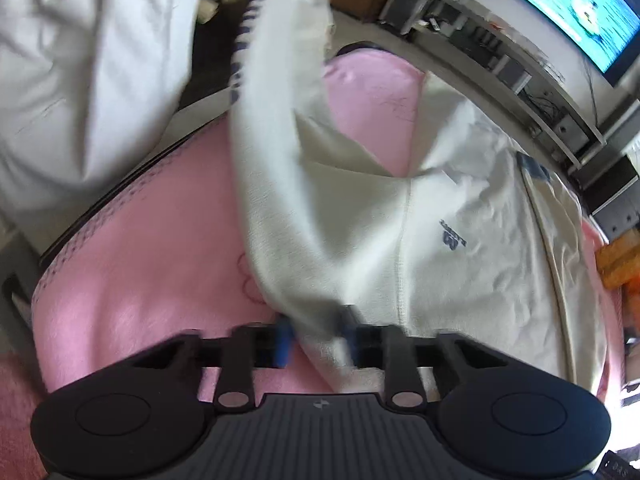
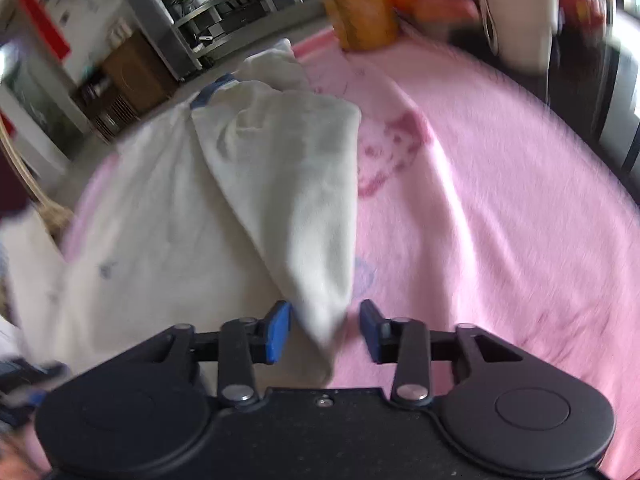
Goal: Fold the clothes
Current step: 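Lower the sweatshirt onto the towel with both tools and open them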
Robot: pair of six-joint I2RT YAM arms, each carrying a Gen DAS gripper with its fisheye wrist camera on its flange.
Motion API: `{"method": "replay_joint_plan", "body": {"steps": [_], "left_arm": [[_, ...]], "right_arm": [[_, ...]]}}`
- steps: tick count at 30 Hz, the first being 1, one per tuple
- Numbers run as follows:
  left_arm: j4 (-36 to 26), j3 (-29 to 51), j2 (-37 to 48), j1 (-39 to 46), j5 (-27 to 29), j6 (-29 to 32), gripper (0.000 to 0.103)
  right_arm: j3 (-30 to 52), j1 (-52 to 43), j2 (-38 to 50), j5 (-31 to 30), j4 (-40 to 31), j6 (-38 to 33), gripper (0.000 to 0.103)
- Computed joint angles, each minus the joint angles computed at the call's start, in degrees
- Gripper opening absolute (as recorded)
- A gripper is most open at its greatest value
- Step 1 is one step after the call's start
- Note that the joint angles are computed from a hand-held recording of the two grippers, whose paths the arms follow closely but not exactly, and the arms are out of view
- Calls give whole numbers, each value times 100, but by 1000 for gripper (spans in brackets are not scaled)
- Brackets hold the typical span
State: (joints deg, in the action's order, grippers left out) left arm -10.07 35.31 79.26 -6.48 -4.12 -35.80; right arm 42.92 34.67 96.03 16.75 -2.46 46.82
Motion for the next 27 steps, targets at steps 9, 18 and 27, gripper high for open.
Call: {"method": "replay_joint_plan", "body": {"steps": [9, 18, 27], "left_arm": [[-363, -142, -1729, 338, 572, 306, 0], [-1666, 118, -2222, 1023, 1064, 909, 1], [-2161, -210, -2181, -480, -918, 1060, 17]], "right_arm": [[-1514, -491, -2217, -895, 1064, 1629, 3], [-1480, 63, -3575, -602, -530, 1833, 3], [-1238, 834, -2852, 182, -1221, 1594, 17]]}}
